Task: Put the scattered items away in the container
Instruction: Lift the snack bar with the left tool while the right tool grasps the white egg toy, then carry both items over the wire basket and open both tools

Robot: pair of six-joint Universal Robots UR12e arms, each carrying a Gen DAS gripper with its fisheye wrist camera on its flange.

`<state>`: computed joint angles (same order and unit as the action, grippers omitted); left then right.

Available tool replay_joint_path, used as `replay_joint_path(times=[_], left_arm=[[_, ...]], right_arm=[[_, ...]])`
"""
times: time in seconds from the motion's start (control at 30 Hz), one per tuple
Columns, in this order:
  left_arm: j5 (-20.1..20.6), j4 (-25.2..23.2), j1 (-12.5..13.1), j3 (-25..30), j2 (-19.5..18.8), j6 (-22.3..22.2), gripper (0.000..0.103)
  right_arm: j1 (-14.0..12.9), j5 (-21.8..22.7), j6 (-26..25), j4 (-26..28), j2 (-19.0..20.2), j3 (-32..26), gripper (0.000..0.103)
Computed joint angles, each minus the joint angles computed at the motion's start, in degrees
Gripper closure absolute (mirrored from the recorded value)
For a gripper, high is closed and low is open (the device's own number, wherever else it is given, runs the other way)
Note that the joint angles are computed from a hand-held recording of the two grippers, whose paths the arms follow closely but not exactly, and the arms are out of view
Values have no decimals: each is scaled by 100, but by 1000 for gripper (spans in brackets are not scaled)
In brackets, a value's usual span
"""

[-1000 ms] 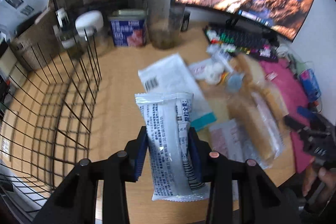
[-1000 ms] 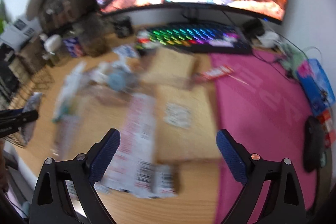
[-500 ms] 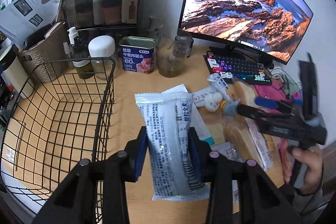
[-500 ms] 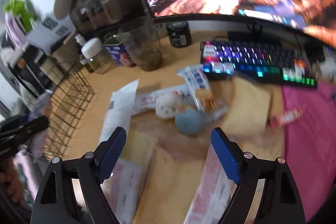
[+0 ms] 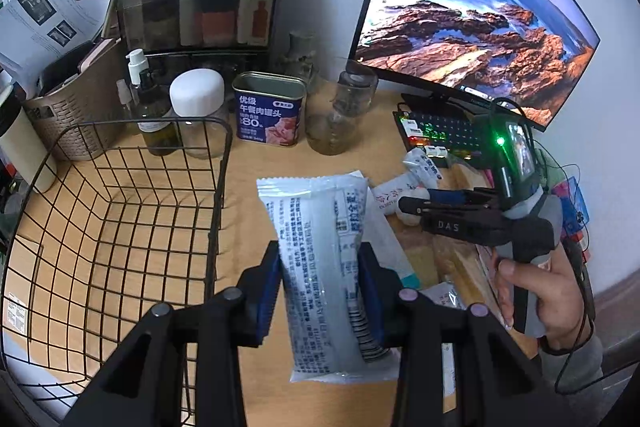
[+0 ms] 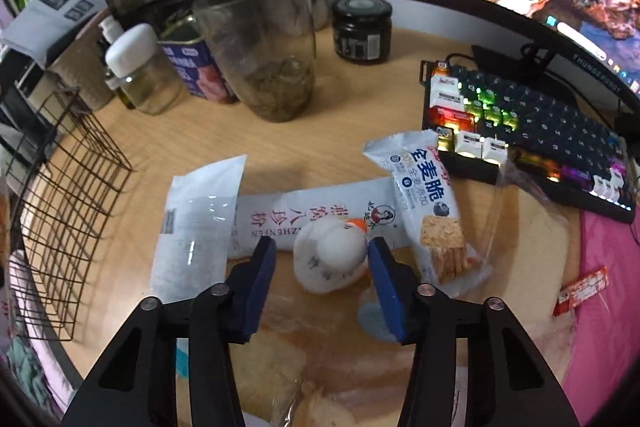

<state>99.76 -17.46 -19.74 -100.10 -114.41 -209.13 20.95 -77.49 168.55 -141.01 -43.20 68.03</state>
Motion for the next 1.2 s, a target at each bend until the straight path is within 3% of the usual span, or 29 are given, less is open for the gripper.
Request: replay_joint_path(times=[0.17, 0.23, 0.57, 0.73, 0.93, 1.1, 1.2], left_arm=[[-32, -12, 20, -1, -3, 29, 61], [-21, -15, 22, 0, 2, 22, 61], [195, 60, 13, -99, 145, -87, 61], [449, 225, 29, -279, 361, -143, 61], [920, 322, 128, -683, 766, -397, 61], [1292, 142, 253, -1068, 1119, -664, 61], [1174, -88, 391, -1278, 1247, -760, 61]], right_arm=[[-1, -27, 101, 57, 78, -105, 65], [-9, -34, 136, 41, 63, -99, 75], [-37, -1, 164, -534, -327, 380, 75], [15, 303, 69, -903, -726, 762, 75], [245, 826, -222, -1376, -1140, 1138, 75], [589, 1305, -640, -1314, -1211, 1090, 75], [806, 1419, -841, -1081, -1096, 943, 75]])
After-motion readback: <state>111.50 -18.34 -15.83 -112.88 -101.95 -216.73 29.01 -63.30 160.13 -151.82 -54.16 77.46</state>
